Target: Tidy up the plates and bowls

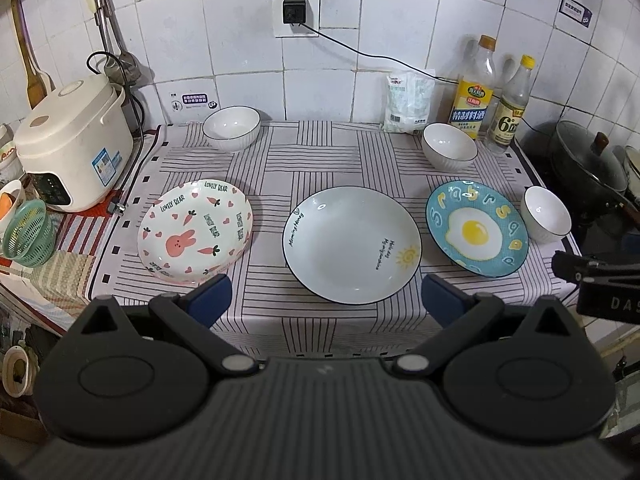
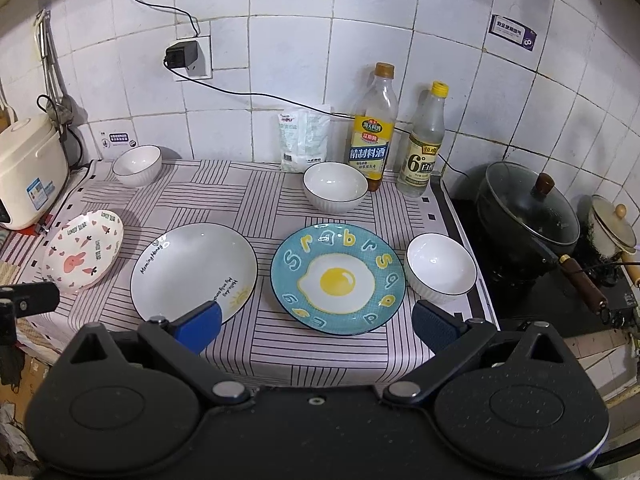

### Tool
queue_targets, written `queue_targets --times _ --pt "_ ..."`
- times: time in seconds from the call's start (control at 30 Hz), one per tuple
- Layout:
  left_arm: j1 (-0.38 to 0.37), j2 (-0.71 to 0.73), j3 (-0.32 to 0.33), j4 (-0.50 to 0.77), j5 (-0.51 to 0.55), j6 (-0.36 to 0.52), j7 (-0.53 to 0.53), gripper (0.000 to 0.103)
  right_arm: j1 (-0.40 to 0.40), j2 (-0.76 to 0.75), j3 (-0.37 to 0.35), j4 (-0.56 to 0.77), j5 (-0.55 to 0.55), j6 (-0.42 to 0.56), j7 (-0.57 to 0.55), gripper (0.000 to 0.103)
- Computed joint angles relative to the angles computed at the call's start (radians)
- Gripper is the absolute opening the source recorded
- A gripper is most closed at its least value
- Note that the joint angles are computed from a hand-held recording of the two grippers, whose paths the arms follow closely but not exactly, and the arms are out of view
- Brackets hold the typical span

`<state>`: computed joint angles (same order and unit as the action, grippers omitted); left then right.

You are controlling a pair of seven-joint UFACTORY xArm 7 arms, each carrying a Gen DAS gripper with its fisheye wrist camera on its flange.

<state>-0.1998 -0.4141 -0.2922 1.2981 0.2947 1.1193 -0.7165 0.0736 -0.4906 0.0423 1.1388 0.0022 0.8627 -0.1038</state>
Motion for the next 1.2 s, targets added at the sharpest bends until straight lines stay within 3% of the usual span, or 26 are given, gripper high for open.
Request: queue_targets --times 0.3,0.43,0.57,0.7,0.8,1.0,1.1,1.2 --pt "0.004 -0.007 0.010 -0.006 -0.008 -0.006 -0.003 0.101 0.024 -0.002 -0.028 -0.008 0.049 -0.026 -0.028 0.103" --pt "0.021 -0.027 0.018 -0.037 0.014 -0.029 0.004 0.101 0.076 -0.045 -0.070 -0.090 0.159 -0.157 -0.092 0.103" --pt "0.031 -0.038 0.050 -0.096 -0.007 -0.088 0.027 0.101 0.171 -0.036 -0.136 -0.164 0.281 -0.280 -0.245 0.103" --pt "0.043 -0.009 0.080 -0.126 -0.045 -0.120 0.059 0.101 0.180 0.063 -0.146 -0.114 0.354 -0.228 -0.279 0.103" --pt "0.049 0.031 0.091 -0.142 -0.055 -0.148 0.073 0.100 0.184 0.153 -0.164 -0.048 0.448 -0.118 -0.318 0.101" --pt "0.057 0.142 0.128 -0.188 -0.095 -0.276 0.077 0.093 0.172 0.293 -0.150 -0.037 0.666 -0.089 -0.418 0.086" --pt "0.054 0.218 0.147 -0.173 -0.119 -0.284 0.079 0.085 0.150 0.358 -0.110 -0.047 0.707 -0.135 -0.448 0.078" --pt "0.045 0.273 0.172 -0.166 -0.181 -0.294 0.088 0.079 0.114 0.410 -0.067 -0.049 0.697 -0.152 -0.398 0.065"
